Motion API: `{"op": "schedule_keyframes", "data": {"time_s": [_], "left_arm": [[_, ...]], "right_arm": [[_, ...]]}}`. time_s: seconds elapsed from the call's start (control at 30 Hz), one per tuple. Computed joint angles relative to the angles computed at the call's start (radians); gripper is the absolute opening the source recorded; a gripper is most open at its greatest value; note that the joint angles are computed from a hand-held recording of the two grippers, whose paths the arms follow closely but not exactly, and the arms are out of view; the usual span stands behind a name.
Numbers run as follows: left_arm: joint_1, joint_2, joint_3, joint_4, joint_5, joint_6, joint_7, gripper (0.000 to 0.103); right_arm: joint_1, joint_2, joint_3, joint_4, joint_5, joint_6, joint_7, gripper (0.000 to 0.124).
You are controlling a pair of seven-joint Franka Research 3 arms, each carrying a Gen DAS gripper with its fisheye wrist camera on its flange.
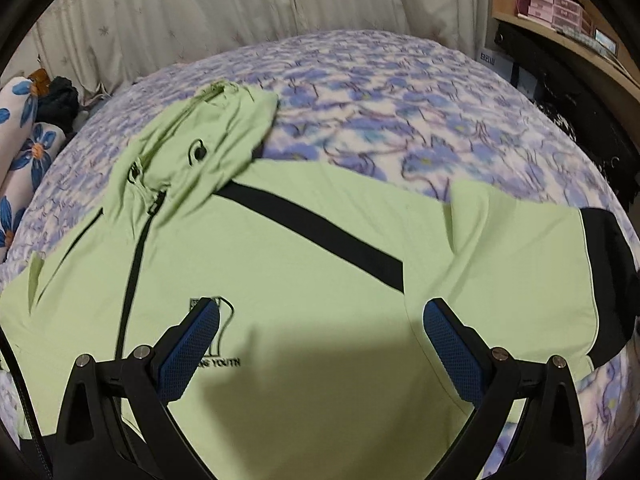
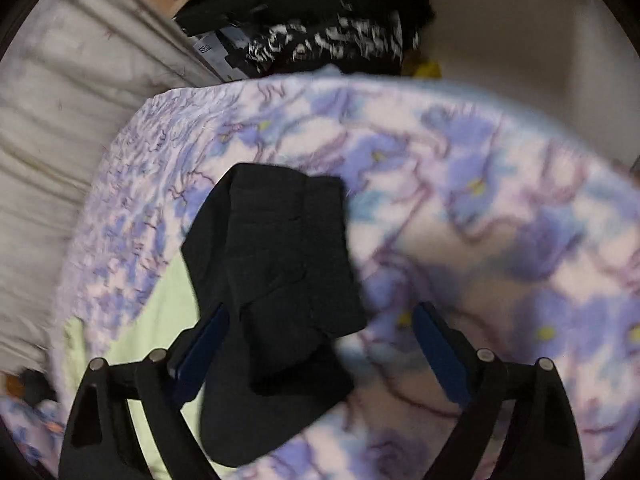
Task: Fold large clothes
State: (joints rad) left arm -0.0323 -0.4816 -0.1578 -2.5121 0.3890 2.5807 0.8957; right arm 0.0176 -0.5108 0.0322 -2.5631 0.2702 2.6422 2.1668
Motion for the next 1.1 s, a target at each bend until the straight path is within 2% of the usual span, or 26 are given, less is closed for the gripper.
{"op": "schedule_keyframes", "data": {"time_s": [0.03, 0.13, 0.17, 0.27, 0.33, 0.4, 0.47, 0.6, 0.67, 0.7, 0.73, 0.8, 0.9, 0.97, 1.1], "left_arm": [[-0.005, 0.000, 0.003, -0.003, -0.007, 0.000, 0.003, 0.101], [-0.024, -0.010, 0.020, -0.013, -0.040, -0.009, 0.029, 0.101], [-0.030, -0.015, 0.026, -0.015, -0.052, -0.013, 0.039, 0.101], [-0.032, -0.044, 0.037, -0.021, -0.072, -0.030, 0.064, 0.101], [-0.031, -0.076, 0.047, -0.030, -0.084, -0.039, 0.083, 0.101], [-0.024, -0.125, 0.059, -0.046, -0.090, -0.047, 0.104, 0.101], [-0.009, -0.198, 0.072, -0.074, -0.089, -0.057, 0.120, 0.101], [0.026, -0.343, 0.124, -0.126, -0.105, -0.097, 0.163, 0.101], [0.050, -0.423, 0.166, -0.158, -0.119, -0.128, 0.198, 0.101], [0.064, -0.456, 0.185, -0.173, -0.124, -0.145, 0.216, 0.101], [0.076, -0.479, 0.202, -0.183, -0.131, -0.160, 0.236, 0.101], [0.103, -0.524, 0.243, -0.209, -0.146, -0.191, 0.282, 0.101], [0.143, -0.563, 0.280, -0.243, -0.159, -0.224, 0.350, 0.101], [0.146, -0.573, 0.317, -0.261, -0.191, -0.244, 0.402, 0.101], [0.112, -0.555, 0.390, -0.274, -0.320, -0.276, 0.491, 0.101]], "right_arm": [[0.024, 0.012, -0.023, 0.002, 0.036, 0.014, -0.020, 0.071], [0.093, 0.050, -0.086, 0.017, 0.165, 0.037, -0.092, 0.044], [0.099, 0.055, -0.088, 0.020, 0.187, 0.045, -0.105, 0.039], [0.045, 0.032, -0.009, 0.027, 0.113, 0.077, -0.059, 0.030], [0.049, -0.023, 0.024, 0.018, 0.079, 0.139, -0.066, 0.027], [0.059, -0.077, 0.062, 0.024, 0.037, 0.169, -0.082, 0.026], [0.118, -0.121, 0.082, 0.044, 0.014, 0.196, -0.139, 0.026], [0.238, -0.142, 0.173, 0.123, -0.044, 0.171, -0.236, 0.027], [0.294, -0.116, 0.221, 0.159, -0.064, 0.142, -0.263, 0.037], [0.332, -0.092, 0.239, 0.173, -0.071, 0.130, -0.286, 0.046], [0.359, -0.068, 0.261, 0.183, -0.083, 0.114, -0.301, 0.060], [0.374, -0.045, 0.313, 0.181, -0.121, 0.082, -0.283, 0.070], [0.475, -0.034, 0.288, 0.132, -0.075, 0.073, -0.297, 0.070], [0.519, -0.045, 0.263, 0.091, -0.025, 0.075, -0.286, 0.070], [0.539, -0.098, 0.238, 0.010, 0.040, 0.069, -0.231, 0.070]]}}
